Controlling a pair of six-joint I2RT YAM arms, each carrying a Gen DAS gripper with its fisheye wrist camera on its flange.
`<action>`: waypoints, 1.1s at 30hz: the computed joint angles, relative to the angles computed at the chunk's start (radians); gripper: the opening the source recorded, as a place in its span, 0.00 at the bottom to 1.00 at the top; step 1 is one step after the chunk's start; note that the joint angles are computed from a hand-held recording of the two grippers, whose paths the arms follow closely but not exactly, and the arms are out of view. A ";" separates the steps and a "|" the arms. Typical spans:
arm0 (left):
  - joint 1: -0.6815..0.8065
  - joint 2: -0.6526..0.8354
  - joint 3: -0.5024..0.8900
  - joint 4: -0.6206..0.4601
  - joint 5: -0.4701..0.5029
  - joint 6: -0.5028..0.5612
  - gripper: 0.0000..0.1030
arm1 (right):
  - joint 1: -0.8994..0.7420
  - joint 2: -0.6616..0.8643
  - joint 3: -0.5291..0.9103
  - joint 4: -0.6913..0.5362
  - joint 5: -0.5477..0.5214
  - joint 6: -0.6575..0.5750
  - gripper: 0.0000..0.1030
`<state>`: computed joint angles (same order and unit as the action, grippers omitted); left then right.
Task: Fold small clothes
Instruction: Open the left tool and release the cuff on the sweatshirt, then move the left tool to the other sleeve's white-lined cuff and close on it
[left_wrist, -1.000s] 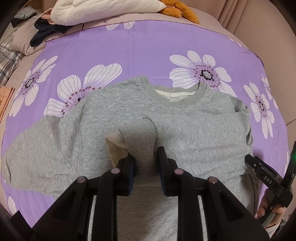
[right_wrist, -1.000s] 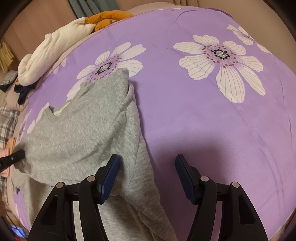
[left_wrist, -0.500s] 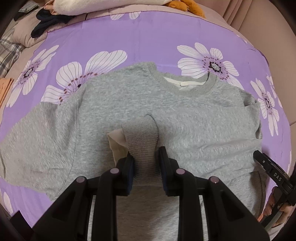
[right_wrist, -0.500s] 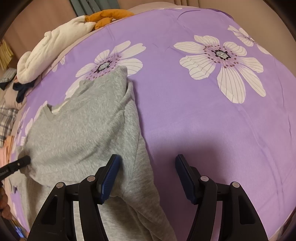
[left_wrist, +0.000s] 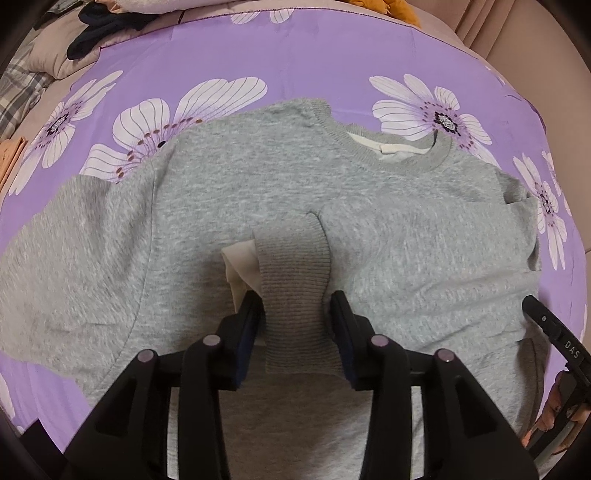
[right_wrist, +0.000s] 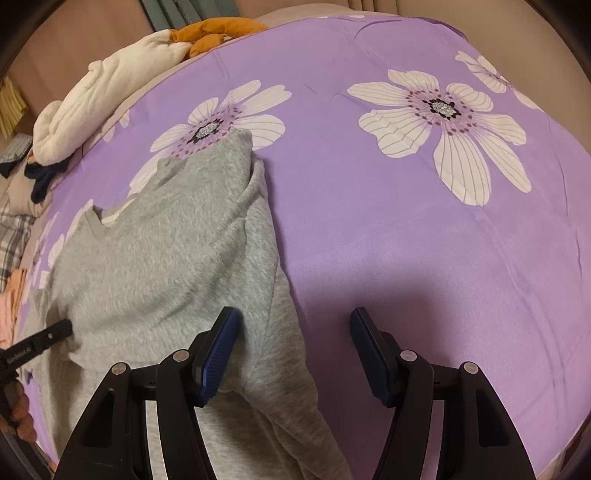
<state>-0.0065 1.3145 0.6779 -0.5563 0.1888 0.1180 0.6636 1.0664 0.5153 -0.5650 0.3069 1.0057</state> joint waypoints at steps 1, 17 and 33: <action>0.003 0.001 -0.003 0.005 0.002 -0.001 0.41 | 0.002 0.002 0.001 0.000 0.002 0.002 0.63; 0.114 -0.125 -0.019 -0.085 0.097 -0.013 0.61 | 0.055 -0.005 0.016 -0.022 0.034 0.037 0.63; 0.873 -0.359 0.214 -0.610 0.588 0.470 1.00 | 0.573 -0.041 0.379 -0.506 0.549 0.353 0.98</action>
